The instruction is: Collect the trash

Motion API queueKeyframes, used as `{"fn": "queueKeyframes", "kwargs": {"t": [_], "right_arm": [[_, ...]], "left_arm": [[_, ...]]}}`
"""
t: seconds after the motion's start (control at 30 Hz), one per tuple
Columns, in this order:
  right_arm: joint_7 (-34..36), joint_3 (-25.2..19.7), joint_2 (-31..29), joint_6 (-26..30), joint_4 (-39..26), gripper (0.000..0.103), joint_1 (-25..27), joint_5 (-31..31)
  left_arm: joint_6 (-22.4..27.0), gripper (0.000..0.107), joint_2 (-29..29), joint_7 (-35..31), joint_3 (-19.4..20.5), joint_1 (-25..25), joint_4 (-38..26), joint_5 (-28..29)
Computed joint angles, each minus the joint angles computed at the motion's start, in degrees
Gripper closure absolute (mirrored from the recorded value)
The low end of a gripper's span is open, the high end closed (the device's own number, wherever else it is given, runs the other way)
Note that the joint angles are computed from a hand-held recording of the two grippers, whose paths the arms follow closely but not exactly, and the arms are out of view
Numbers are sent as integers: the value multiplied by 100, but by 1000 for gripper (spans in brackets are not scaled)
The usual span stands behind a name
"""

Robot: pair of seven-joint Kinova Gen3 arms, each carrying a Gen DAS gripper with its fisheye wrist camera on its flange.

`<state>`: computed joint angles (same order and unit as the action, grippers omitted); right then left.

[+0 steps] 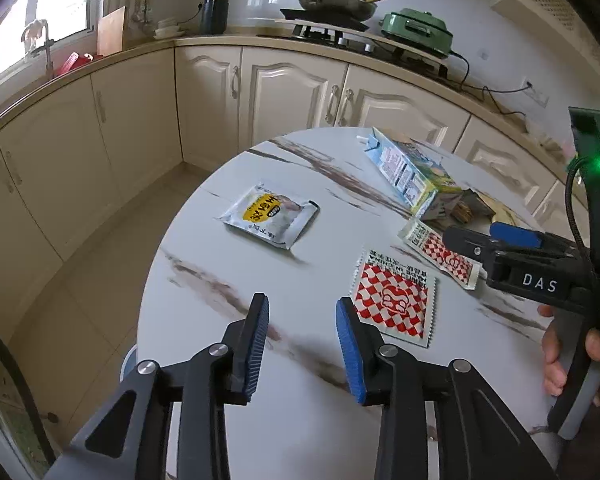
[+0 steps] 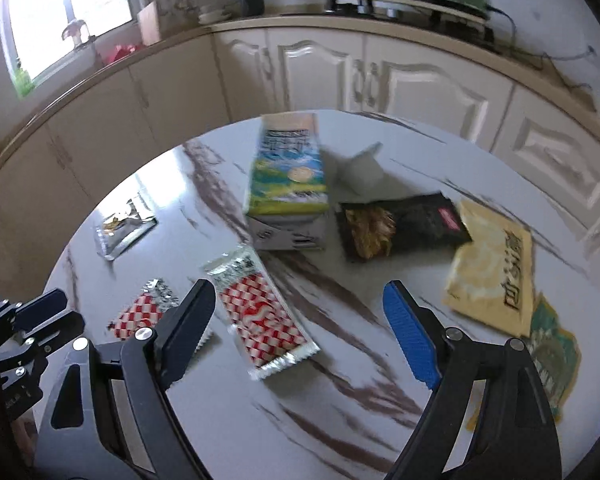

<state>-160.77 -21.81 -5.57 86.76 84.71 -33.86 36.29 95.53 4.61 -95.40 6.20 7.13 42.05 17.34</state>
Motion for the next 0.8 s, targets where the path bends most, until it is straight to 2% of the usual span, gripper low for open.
{"fn": "queueKeyframes", "kwargs": {"t": [0.07,0.3,0.4,0.43,0.47,0.53,0.57,0.6,0.73,0.8], "right_arm": [[47,25,53,10,-68,18,10,27],[315,340,377,-163,-396,18,29,360],[580,542,566,-229,-573,18,126,222],[707,630,591,-321,-602,18,152,91],[789,687,620,-408,-594,20,169,35],[899,777,691,-470,-597,34,195,-54],[928,834,716,-504,-593,49,225,-154],[887,831,733,-534,-561,55,269,-184],[907,905,586,-830,-371,58,283,-214],[858,820,558,-810,-317,58,249,-80]], "left_arm": [[-6,68,50,-3,-11,-11,-53,-28],[171,63,541,54,19,-12,-764,-209],[248,55,799,5,44,25,-1101,-282],[276,48,888,-65,50,82,-1232,-377],[262,44,960,-135,50,143,-1311,-470],[284,44,1111,-120,42,238,-1496,-588],[298,44,1164,-113,60,223,-1548,-548],[345,44,1241,-120,77,221,-1646,-525],[416,44,1477,-196,69,330,-1905,-629],[384,43,1524,-338,59,378,-1918,-679]]}}
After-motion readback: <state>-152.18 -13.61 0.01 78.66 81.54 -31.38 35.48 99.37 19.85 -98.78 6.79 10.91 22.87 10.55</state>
